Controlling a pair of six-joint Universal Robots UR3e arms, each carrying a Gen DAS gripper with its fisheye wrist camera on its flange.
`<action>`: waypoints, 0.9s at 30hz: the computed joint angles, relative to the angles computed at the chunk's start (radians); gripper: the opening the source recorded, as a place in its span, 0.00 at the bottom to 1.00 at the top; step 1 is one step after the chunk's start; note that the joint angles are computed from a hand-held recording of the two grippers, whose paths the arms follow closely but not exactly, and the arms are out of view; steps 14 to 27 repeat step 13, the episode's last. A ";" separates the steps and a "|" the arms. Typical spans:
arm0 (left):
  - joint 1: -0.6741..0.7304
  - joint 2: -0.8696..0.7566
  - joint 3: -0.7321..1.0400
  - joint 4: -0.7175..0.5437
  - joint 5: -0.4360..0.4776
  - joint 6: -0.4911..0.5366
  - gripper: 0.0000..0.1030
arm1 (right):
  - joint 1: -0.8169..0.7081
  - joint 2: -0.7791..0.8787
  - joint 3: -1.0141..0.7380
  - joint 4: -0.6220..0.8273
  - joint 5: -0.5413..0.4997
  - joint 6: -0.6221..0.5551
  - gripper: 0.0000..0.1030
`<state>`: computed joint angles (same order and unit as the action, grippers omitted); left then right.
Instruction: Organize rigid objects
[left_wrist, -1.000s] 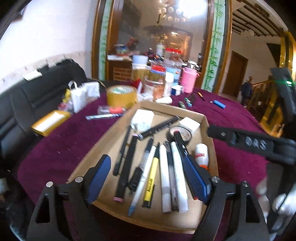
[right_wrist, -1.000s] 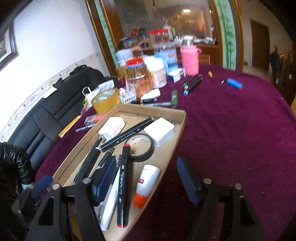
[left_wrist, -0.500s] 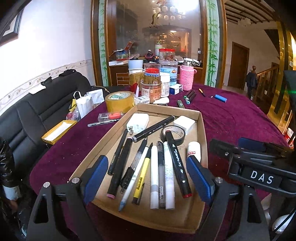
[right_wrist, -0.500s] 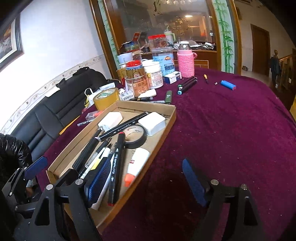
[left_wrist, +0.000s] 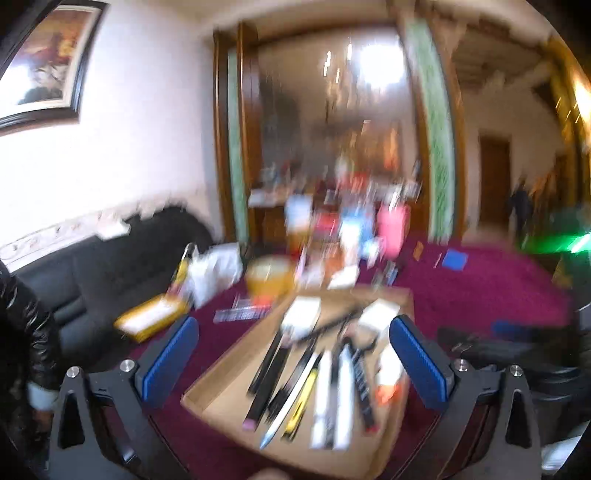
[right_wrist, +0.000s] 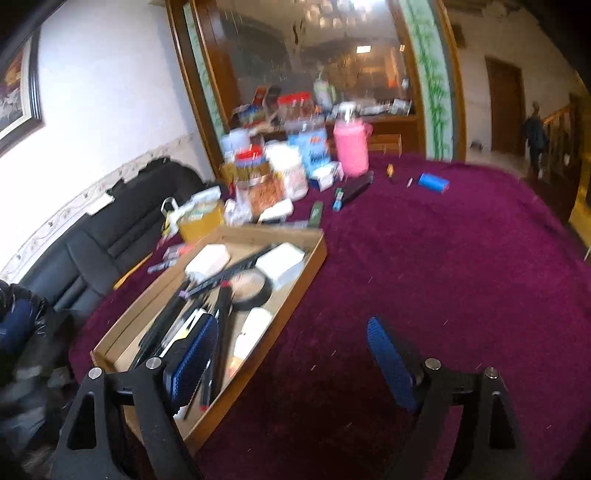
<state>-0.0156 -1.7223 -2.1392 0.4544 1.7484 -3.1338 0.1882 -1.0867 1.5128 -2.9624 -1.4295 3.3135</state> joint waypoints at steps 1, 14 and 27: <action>0.020 0.021 -0.001 -0.028 -0.052 -0.009 1.00 | 0.002 -0.007 0.009 -0.019 -0.018 0.003 0.85; 0.103 0.009 0.175 -0.611 -0.117 -0.087 1.00 | 0.009 -0.017 -0.003 0.043 -0.015 -0.055 0.86; 0.103 0.009 0.175 -0.611 -0.117 -0.087 1.00 | 0.009 -0.017 -0.003 0.043 -0.015 -0.055 0.86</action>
